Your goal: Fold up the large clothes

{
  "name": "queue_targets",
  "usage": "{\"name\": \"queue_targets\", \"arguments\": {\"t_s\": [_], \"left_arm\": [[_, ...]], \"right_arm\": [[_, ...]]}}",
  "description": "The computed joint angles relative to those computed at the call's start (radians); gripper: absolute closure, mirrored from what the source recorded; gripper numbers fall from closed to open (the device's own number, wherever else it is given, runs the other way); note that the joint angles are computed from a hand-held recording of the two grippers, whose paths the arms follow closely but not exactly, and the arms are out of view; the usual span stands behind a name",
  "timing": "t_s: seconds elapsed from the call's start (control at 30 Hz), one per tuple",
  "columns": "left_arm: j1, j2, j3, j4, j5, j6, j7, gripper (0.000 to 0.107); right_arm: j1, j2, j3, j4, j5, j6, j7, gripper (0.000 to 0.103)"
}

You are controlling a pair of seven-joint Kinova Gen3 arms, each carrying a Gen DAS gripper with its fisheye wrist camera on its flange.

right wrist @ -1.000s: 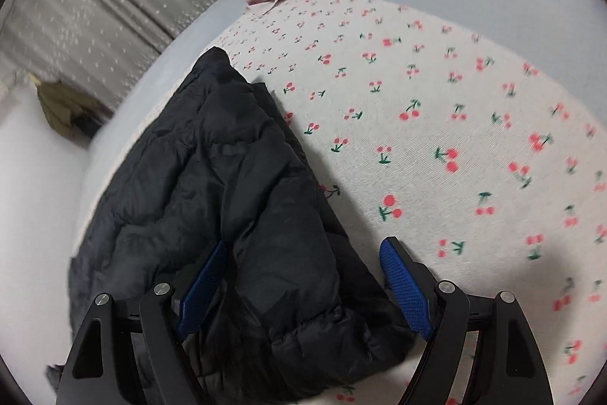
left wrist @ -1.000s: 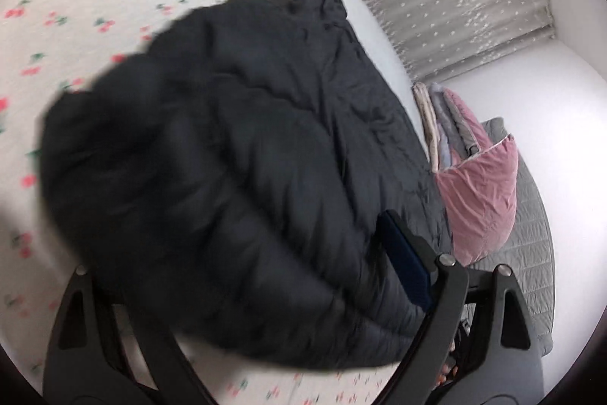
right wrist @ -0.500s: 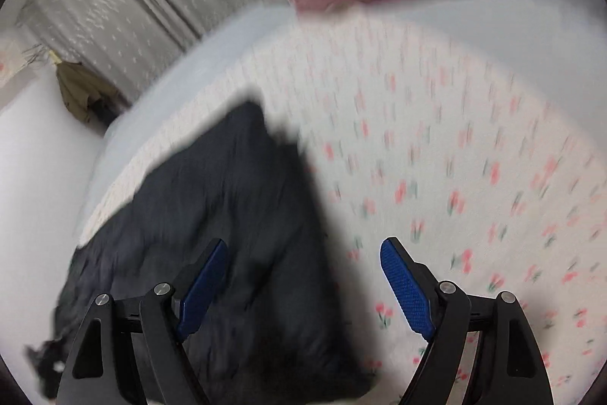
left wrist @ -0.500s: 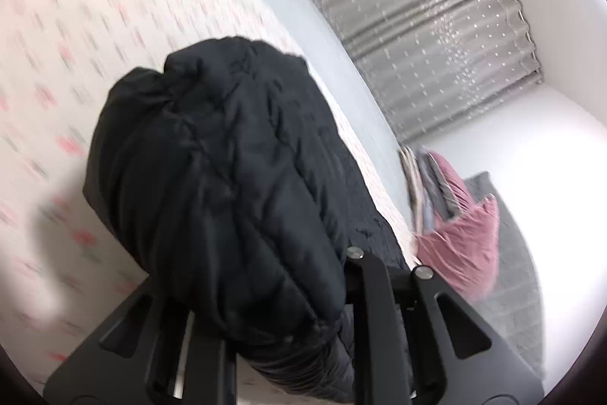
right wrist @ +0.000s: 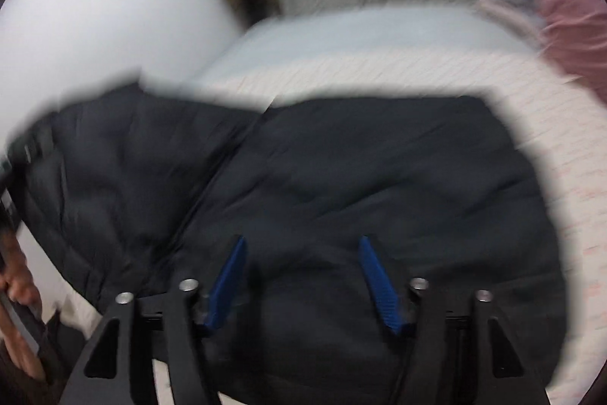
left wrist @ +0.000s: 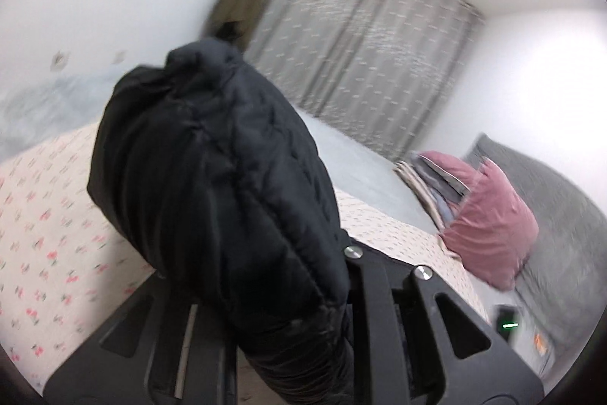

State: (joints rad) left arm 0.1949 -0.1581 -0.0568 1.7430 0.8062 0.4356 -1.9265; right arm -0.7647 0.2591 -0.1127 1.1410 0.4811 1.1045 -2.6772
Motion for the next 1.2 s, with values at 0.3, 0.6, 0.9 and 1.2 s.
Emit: {"name": "queue_targets", "arguments": {"t_s": [0.3, 0.6, 0.9, 1.2], "left_arm": [[0.202, 0.092, -0.063, -0.095, 0.218, 0.119, -0.366, 0.087], [0.194, 0.257, 0.042, -0.216, 0.128, 0.315, -0.413, 0.082], [0.264, 0.319, 0.147, -0.267, -0.229, 0.352, -0.455, 0.054], [0.063, 0.234, 0.285, -0.246, -0.107, 0.579, -0.680, 0.032]], "right_arm": [[0.229, 0.013, -0.188, 0.066, -0.123, -0.166, 0.104, 0.040], [0.446, -0.338, -0.137, 0.435, -0.213, -0.376, -0.186, 0.036], [0.276, -0.529, 0.229, 0.682, -0.438, -0.593, -0.170, 0.029], [0.043, -0.443, 0.480, 0.592, -0.705, -0.542, 0.143, 0.024]]}}
